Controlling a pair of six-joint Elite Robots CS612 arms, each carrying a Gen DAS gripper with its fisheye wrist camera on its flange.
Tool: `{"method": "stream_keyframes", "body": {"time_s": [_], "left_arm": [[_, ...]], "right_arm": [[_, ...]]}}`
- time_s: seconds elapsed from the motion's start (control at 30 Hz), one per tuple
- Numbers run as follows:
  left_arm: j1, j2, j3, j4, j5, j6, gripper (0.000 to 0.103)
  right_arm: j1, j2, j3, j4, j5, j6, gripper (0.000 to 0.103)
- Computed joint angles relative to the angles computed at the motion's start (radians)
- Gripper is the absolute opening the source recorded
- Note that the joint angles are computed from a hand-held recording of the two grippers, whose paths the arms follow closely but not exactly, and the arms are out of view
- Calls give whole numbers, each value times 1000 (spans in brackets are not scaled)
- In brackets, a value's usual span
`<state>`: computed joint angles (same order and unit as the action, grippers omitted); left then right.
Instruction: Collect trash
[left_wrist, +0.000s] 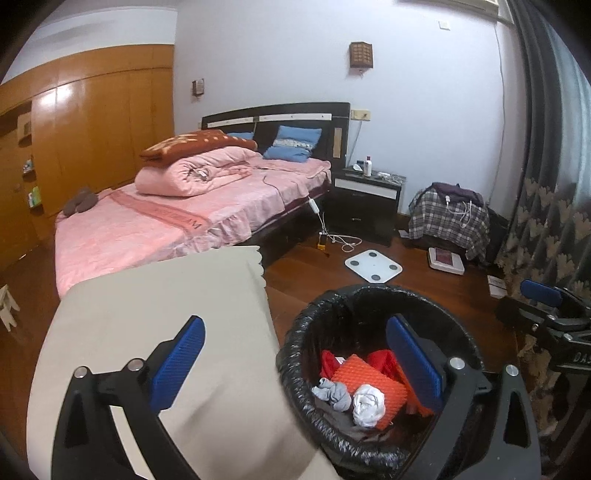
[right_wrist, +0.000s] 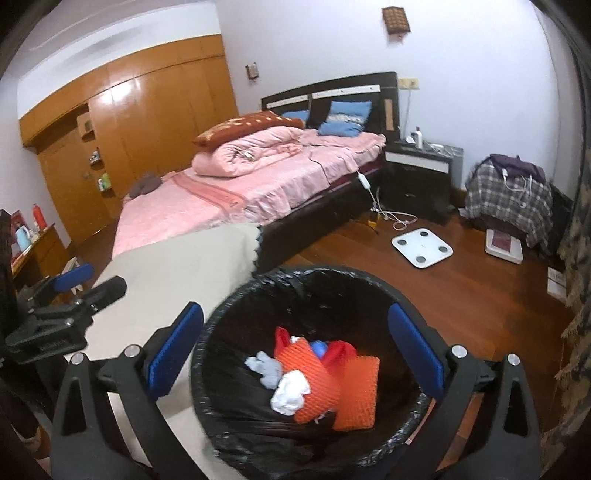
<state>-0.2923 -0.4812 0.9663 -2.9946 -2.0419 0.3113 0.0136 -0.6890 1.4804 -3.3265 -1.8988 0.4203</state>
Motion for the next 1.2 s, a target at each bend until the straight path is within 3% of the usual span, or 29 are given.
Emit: {"method": "stream_keyframes", "body": {"time_s": [0.7, 1.2], "left_arm": [[41, -97, 155, -196, -11, -73, 97], [48, -106, 172, -227, -27, -77, 97]], "right_arm": [[63, -38, -15, -28, -34, -90, 97], [72, -40, -15, -31, -39, -103, 97]]}}
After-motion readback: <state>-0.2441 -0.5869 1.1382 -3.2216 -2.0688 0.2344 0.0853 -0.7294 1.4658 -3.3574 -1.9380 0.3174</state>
